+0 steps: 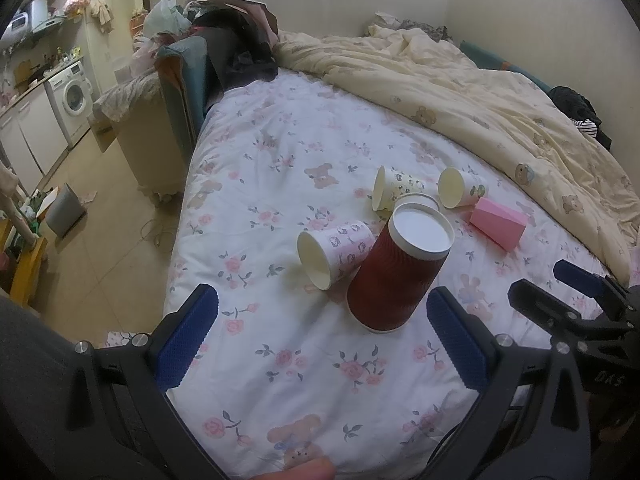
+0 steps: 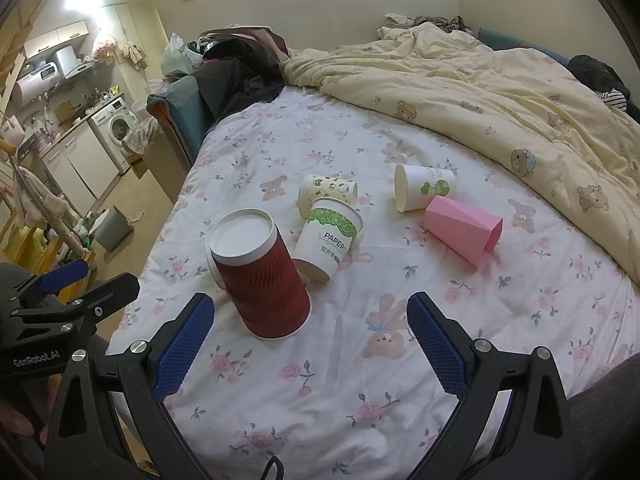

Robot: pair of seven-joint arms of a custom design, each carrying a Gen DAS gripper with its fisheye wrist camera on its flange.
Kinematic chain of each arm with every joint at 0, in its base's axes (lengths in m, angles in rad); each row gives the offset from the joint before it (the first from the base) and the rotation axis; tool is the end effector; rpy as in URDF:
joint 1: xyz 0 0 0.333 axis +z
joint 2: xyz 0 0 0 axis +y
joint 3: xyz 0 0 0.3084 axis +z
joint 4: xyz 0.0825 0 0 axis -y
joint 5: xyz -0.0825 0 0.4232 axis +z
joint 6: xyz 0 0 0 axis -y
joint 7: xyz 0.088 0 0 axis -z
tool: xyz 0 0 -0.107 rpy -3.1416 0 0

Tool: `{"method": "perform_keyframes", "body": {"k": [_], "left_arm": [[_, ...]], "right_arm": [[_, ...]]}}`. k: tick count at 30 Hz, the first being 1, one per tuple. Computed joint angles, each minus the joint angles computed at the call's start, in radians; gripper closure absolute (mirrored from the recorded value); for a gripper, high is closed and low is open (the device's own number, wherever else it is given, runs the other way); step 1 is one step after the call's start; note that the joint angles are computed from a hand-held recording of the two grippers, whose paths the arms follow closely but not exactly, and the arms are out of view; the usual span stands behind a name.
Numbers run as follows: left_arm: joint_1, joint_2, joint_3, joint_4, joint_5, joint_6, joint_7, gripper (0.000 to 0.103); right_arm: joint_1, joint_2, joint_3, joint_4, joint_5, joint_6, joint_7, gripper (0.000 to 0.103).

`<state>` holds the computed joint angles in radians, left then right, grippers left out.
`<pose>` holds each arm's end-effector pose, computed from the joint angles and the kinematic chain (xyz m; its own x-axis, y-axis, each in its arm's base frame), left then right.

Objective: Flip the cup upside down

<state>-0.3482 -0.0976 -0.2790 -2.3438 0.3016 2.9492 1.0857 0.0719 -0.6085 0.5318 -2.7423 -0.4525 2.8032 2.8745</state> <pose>0.4481 -0.3509 0.4180 -0.4306 -0.9010 0.0532 -0.6988 0.2955 -0.6515 0.3534 0.2534 0.4051 -0.2260 -0.9577 -0.1784 -0.6854 0.2864 -0.6695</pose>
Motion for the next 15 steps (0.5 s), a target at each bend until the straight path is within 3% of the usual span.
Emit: {"method": "perform_keyframes", "body": {"k": [15], "left_arm": [[-0.003, -0.001, 0.002, 0.0, -0.017, -0.004, 0.021, 0.0]], "right_arm": [[0.011, 0.016, -0.008, 0.007, -0.006, -0.001, -0.002, 0.004]]}}
